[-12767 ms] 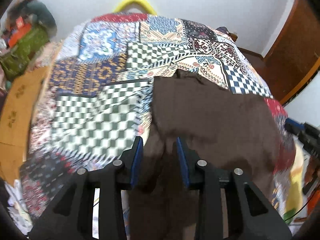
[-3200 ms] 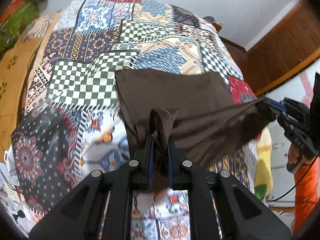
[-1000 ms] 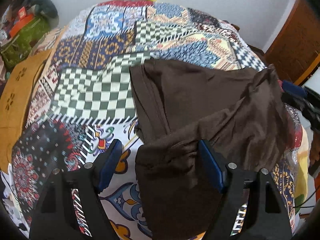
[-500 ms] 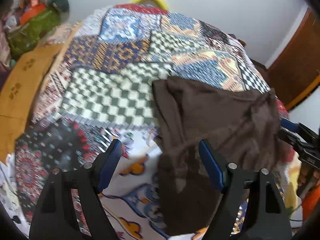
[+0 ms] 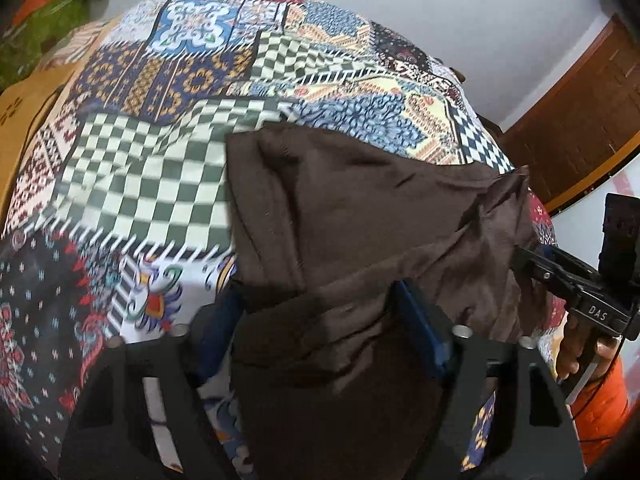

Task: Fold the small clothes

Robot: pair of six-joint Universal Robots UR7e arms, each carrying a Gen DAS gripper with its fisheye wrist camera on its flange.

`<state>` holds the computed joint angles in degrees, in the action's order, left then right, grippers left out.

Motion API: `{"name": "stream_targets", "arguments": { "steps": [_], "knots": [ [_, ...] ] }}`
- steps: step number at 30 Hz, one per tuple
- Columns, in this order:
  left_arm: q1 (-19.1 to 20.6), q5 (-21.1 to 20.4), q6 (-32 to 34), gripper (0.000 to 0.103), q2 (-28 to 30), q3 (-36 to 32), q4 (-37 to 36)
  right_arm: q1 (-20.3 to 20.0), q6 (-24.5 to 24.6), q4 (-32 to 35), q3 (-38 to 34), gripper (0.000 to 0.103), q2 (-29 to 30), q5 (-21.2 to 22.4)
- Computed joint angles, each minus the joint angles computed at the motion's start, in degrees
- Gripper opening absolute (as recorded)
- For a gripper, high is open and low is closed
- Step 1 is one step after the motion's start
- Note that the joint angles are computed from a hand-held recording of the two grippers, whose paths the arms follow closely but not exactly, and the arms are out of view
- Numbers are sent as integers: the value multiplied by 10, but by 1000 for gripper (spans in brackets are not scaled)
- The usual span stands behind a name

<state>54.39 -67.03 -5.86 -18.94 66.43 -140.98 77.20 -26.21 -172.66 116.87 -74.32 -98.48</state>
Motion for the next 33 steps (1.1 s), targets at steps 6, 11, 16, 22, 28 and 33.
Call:
{"name": "stream_targets", "arguments": {
  "steps": [6,11,16,22,28,33],
  "knots": [
    [-3,1,9,17,0,2,-33,2,23,3,2,10,-4,23],
    [-21,39,25,13,-30,49,-68,21,8,-12,23,9,-21,20],
    [-36,62,23,13,-76,108,-83,51,7,-14,47,9,-36,16],
    [-41,92,16,12,-136,174,-90,88,9,-29,74,9,-27,3],
    [-15,82,-4,13,-162,197,-64,99,28,-35,72,9,14,-13],
    [8,78,2,13,-160,197,-54,114,19,-52,59,9,55,-54]
  ]
}}
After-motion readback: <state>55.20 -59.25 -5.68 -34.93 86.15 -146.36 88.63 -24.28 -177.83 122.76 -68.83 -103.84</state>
